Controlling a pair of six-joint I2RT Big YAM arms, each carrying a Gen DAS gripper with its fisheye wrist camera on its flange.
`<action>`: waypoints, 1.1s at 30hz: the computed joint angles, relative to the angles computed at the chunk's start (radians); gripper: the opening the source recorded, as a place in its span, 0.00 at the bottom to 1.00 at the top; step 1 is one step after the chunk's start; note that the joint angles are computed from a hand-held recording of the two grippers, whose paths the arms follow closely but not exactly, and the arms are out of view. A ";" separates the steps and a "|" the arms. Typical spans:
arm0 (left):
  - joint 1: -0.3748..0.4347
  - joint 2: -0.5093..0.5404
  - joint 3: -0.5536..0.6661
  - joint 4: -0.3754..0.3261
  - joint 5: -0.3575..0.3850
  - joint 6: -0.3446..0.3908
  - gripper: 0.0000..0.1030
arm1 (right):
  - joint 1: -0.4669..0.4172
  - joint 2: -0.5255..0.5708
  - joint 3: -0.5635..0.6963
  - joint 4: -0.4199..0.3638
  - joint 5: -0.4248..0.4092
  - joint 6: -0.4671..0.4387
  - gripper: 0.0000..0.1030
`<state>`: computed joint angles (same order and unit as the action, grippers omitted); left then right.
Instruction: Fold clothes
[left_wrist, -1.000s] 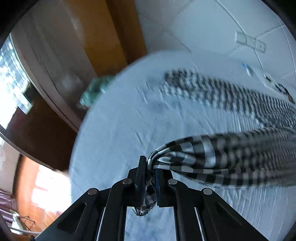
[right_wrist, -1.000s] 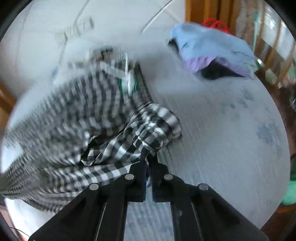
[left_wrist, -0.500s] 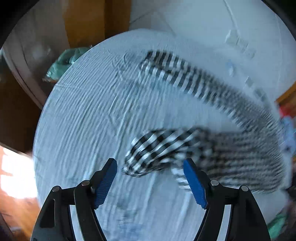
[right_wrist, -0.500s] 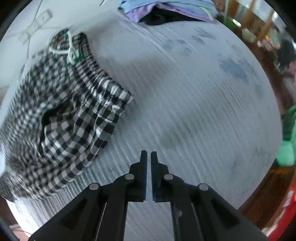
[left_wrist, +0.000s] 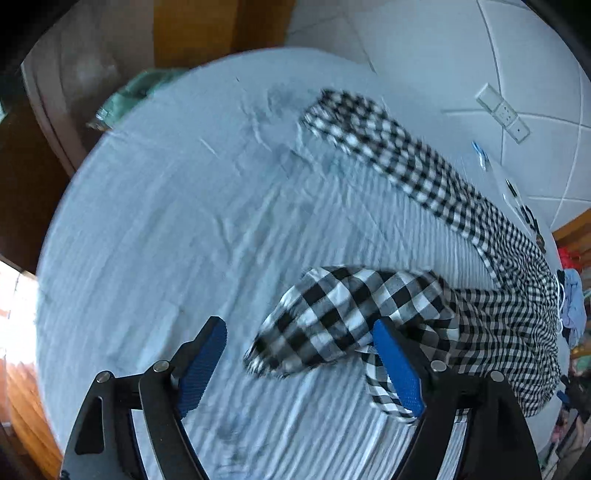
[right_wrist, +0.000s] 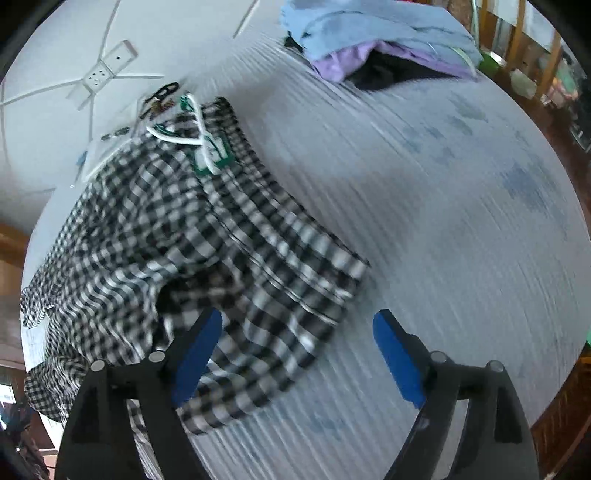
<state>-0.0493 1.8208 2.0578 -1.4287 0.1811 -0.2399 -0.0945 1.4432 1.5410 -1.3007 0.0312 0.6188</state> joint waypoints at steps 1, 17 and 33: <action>-0.007 0.005 -0.004 0.001 0.002 -0.004 0.80 | 0.002 0.010 0.005 -0.006 0.004 -0.007 0.84; -0.130 0.085 0.325 -0.061 -0.484 0.153 0.34 | -0.001 -0.028 -0.039 -0.037 0.078 0.019 0.11; -0.037 0.033 0.031 -0.010 -0.161 -0.058 0.90 | -0.020 -0.091 -0.082 -0.024 0.048 0.055 0.51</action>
<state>-0.0858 1.8542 2.0891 -1.4382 0.0206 -0.2981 -0.1141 1.3521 1.4586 -1.3250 0.0788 0.6742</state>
